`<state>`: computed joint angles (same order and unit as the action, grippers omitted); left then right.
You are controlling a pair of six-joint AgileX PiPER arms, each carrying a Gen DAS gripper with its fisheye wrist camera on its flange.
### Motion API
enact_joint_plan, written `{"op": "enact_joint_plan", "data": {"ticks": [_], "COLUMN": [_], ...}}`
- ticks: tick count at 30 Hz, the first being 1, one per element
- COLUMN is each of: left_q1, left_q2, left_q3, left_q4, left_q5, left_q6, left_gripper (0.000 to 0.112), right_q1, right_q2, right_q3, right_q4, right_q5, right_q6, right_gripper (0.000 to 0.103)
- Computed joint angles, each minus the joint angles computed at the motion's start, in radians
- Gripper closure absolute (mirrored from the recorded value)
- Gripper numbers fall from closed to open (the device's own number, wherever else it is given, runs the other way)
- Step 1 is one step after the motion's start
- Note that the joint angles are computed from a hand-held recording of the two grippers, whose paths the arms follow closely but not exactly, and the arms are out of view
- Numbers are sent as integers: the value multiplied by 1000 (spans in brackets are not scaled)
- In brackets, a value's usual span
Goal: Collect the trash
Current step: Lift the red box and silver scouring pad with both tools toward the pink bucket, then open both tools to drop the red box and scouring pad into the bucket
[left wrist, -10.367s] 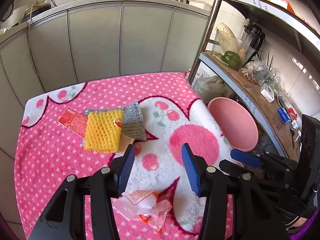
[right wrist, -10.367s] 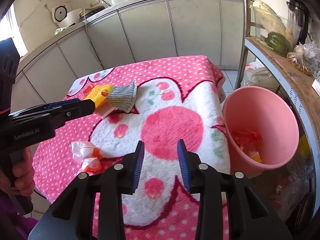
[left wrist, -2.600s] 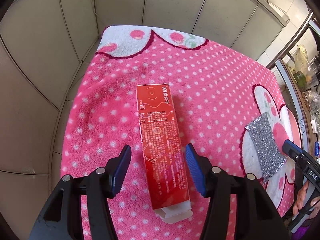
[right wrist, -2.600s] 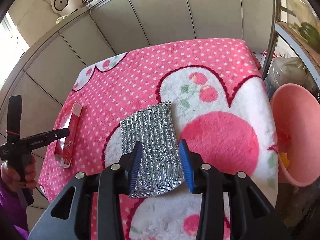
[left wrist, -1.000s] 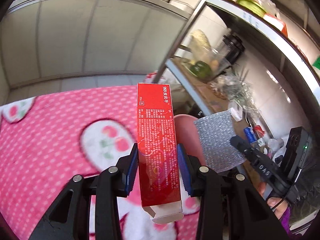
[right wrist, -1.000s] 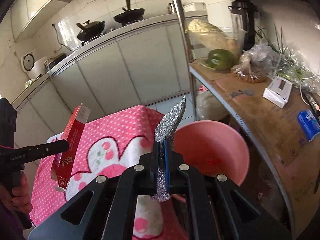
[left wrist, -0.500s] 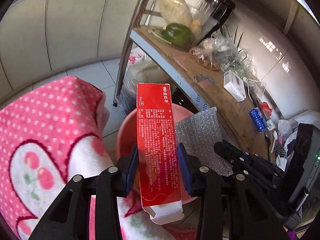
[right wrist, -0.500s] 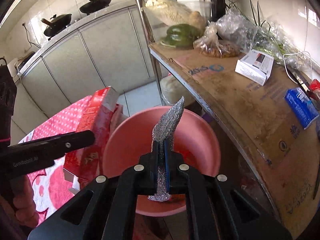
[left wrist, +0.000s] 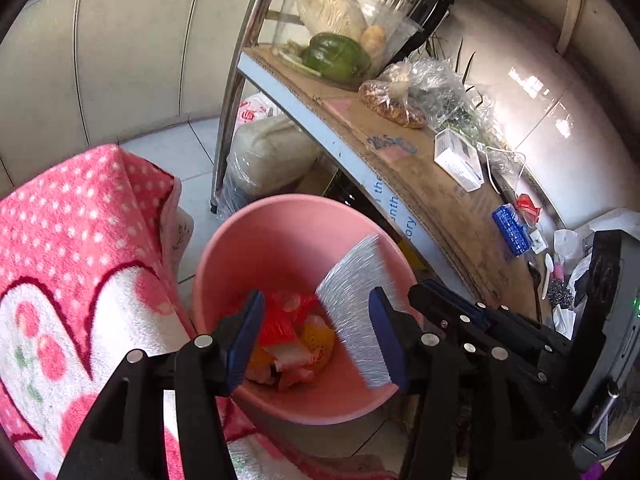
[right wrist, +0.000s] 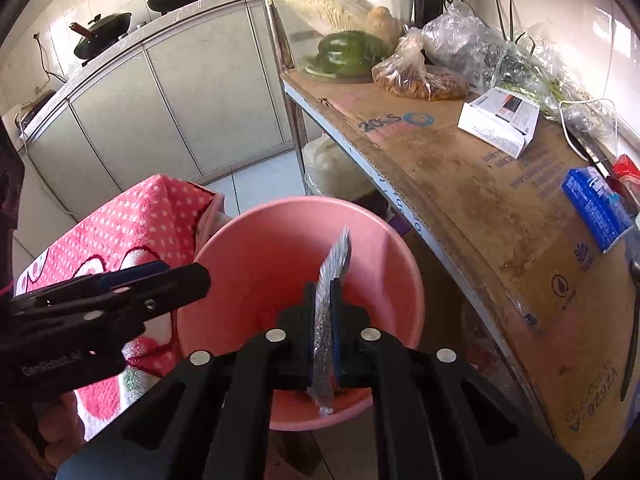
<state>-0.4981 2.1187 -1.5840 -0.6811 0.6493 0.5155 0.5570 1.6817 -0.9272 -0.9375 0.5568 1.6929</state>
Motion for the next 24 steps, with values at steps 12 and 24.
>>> {"op": "enact_joint_plan", "data": {"ticks": [12, 24], "left_q1": [69, 113], "left_q2": [-259, -475], "left_q3": [287, 512], "left_q4": [0, 18], "left_q5": [-153, -232], "left_q6": [70, 81], "left_gripper": [58, 59], "right_q1": [162, 359], "right_q2": [-55, -60], "right_q3": [-21, -56], "right_q4": [-76, -51], "right_q5": [49, 166], "right_q6": [84, 154], "right_gripper": [73, 62]}}
